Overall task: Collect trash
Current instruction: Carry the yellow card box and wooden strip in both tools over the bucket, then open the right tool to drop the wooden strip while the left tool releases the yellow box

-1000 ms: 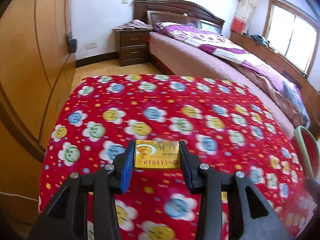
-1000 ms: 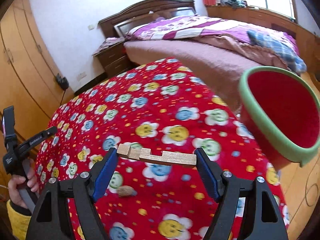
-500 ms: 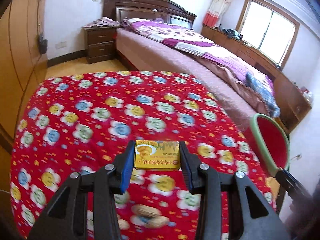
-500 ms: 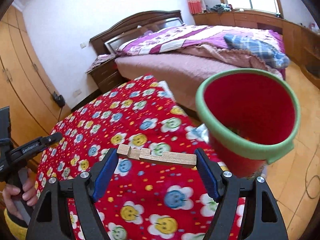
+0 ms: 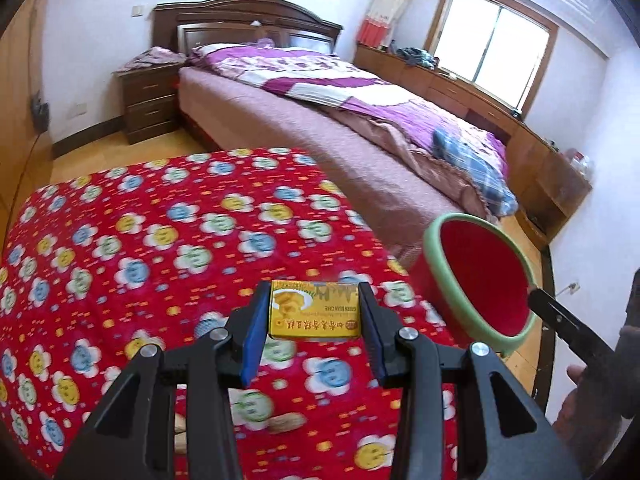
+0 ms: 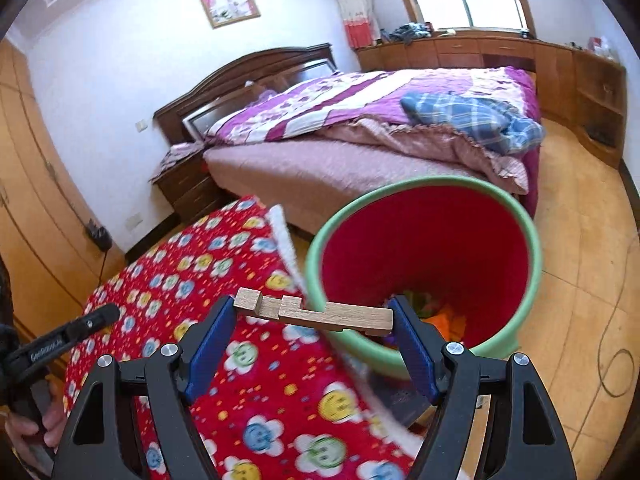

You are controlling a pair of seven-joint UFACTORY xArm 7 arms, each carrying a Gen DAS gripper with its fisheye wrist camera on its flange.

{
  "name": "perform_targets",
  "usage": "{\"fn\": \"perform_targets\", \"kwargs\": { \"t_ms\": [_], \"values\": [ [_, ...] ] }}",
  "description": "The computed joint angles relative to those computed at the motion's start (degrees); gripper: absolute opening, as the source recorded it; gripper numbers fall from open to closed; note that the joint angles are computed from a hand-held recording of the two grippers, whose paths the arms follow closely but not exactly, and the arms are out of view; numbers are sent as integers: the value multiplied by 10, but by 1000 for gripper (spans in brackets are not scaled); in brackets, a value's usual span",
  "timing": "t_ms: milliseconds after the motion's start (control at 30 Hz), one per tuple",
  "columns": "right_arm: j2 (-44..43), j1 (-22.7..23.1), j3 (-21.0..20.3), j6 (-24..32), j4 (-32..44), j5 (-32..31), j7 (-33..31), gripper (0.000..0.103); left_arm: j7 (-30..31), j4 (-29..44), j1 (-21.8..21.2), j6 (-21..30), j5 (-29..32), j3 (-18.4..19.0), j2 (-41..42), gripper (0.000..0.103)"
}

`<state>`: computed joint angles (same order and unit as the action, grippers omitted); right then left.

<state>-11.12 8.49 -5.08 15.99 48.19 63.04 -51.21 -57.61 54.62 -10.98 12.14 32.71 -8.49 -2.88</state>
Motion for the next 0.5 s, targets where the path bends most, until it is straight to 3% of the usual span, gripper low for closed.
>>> {"fn": "perform_targets", "kwargs": {
  "t_ms": [200, 333, 500],
  "values": [
    [39, -30, -13, 13, 41, 24, -18, 79, 52, 77, -42, 10, -31, 2, 67, 43],
    [71, -61, -6, 23, 69, 27, -16, 79, 86, 129, -76, 17, -49, 13, 113, 43],
    [104, -98, 6, 50, 99, 76, -48, 79, 149, 210, -113, 50, -84, 25, 181, 43]
  ]
}}
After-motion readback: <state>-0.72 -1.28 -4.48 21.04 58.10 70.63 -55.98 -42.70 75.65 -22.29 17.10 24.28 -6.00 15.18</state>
